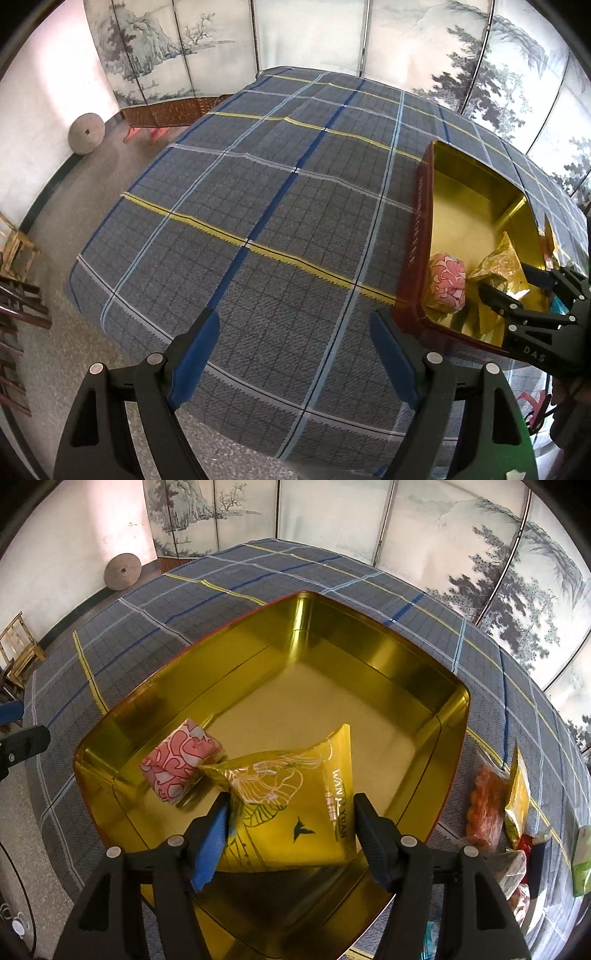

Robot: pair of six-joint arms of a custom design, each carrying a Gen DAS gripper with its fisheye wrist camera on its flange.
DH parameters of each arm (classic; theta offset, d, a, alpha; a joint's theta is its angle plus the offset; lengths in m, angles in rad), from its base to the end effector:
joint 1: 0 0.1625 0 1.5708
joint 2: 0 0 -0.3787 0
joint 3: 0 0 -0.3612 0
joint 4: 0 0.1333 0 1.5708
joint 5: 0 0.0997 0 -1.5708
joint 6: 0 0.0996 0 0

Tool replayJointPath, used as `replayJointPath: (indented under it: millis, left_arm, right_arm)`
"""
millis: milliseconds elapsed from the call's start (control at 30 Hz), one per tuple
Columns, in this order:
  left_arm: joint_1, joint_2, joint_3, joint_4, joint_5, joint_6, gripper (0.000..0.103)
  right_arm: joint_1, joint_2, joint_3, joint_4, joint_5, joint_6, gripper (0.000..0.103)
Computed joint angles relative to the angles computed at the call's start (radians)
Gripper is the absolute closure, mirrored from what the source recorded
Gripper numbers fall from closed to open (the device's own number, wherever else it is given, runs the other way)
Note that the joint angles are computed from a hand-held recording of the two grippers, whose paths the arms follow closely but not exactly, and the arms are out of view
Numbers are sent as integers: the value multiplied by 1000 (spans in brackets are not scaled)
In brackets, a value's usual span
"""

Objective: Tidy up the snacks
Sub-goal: 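Carry the yellow bag into the gold tray and open the right gripper, then grasp the blue-and-white packet with the right gripper and lift it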

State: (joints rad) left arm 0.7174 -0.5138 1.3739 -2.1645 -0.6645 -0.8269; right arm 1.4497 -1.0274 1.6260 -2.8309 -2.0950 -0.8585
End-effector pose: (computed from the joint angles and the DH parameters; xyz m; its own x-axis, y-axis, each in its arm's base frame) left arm -0.3472 -0.5839 -0.0106 -0.7037 -0.0598 -0.7080 0.3088 0.8717 -0.3806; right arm 0.0072 -0.6313 0.2763 -0.6095 -0.3250 0.7231 -0.5600 0.8221 -0.1026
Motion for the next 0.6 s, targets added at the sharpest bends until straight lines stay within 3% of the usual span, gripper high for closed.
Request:
replayJointPath:
  millis: [600]
  left_arm:
    - [-17,32,-37,16,-9,15,22]
  right_arm:
    - [-4,-33,0,30,38,27,30]
